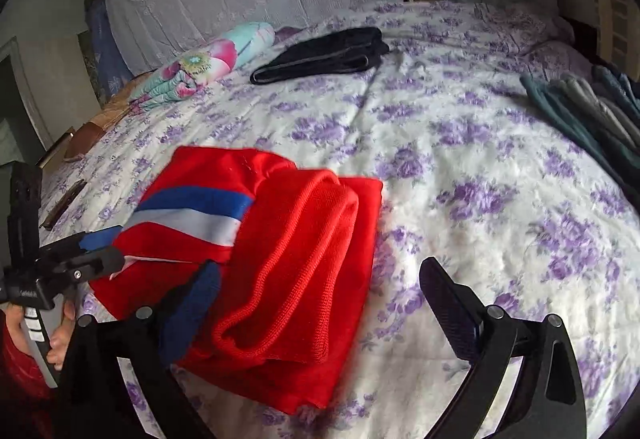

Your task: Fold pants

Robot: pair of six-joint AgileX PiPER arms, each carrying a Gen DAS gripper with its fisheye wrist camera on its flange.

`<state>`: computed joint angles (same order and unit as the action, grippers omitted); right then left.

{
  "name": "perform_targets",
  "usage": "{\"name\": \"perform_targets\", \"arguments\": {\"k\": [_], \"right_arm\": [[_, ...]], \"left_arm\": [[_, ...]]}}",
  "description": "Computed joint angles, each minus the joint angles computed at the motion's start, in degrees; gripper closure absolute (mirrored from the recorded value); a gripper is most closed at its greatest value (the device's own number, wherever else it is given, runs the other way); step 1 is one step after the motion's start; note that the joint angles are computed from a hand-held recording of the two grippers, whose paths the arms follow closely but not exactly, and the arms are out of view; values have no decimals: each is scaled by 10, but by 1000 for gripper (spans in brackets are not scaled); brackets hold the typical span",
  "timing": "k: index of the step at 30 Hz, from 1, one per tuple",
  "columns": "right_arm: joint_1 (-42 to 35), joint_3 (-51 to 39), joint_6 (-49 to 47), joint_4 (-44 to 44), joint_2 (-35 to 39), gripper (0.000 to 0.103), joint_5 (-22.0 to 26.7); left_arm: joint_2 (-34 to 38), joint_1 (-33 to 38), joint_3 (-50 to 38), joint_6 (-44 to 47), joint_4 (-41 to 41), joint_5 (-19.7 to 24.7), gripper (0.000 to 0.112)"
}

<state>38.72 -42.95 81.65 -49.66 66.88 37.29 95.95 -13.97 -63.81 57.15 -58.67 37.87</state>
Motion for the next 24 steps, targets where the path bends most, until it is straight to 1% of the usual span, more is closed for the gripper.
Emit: {"name": "perform_targets", "arguments": {"k": [1,2,3,4,6,7,8,9,11,12,13,15,17,19,20,22,24], "right_arm": [[8,-1,16,-17,-12,4,9],[7,-2,17,-20,-17,4,6],[2,-3,6,-12,-17,4,-3],[-2,-5,-6,-4,-7,4,-5],[-2,-16,-25,13,35,4,17],[-7,-14,-29,16,57,4,13],[-11,4,-10,3,62,4,-13],[-31,24,0,6,50,4,-53],[-75,44,-37,63,33,4,-114],[-83,48,-42,71,33,4,-128],[-79,49,-31,61,34,3,-126],[-63,42,-10,37,40,4,-107],[-60,40,-9,38,41,4,-103],[-63,31,-31,57,38,4,-95],[-55,23,-23,46,35,4,-77],[-24,-4,12,-5,34,4,-16],[-19,-33,-6,-19,37,4,5]], "left_arm": [[2,0,-11,-22,15,-6,13],[1,-8,-15,-51,35,-30,13],[-2,-21,-15,-94,70,-67,13],[-2,-28,-16,-126,97,-87,14],[3,-34,-18,-153,117,-96,14],[4,-39,-16,-166,129,-102,14],[2,-44,-9,-173,141,-114,14],[-2,-53,0,-180,158,-134,14],[-10,-65,12,-187,181,-167,13],[-14,-71,17,-195,196,-181,13],[-16,-76,19,-210,215,-190,13],[-19,-83,24,-230,239,-206,13],[-19,-84,29,-225,235,-214,13],[-20,-79,30,-208,217,-210,13],[-18,-78,28,-205,213,-207,13],[-17,-75,27,-201,207,-202,13],[-17,-75,29,-193,196,-205,13]]}}
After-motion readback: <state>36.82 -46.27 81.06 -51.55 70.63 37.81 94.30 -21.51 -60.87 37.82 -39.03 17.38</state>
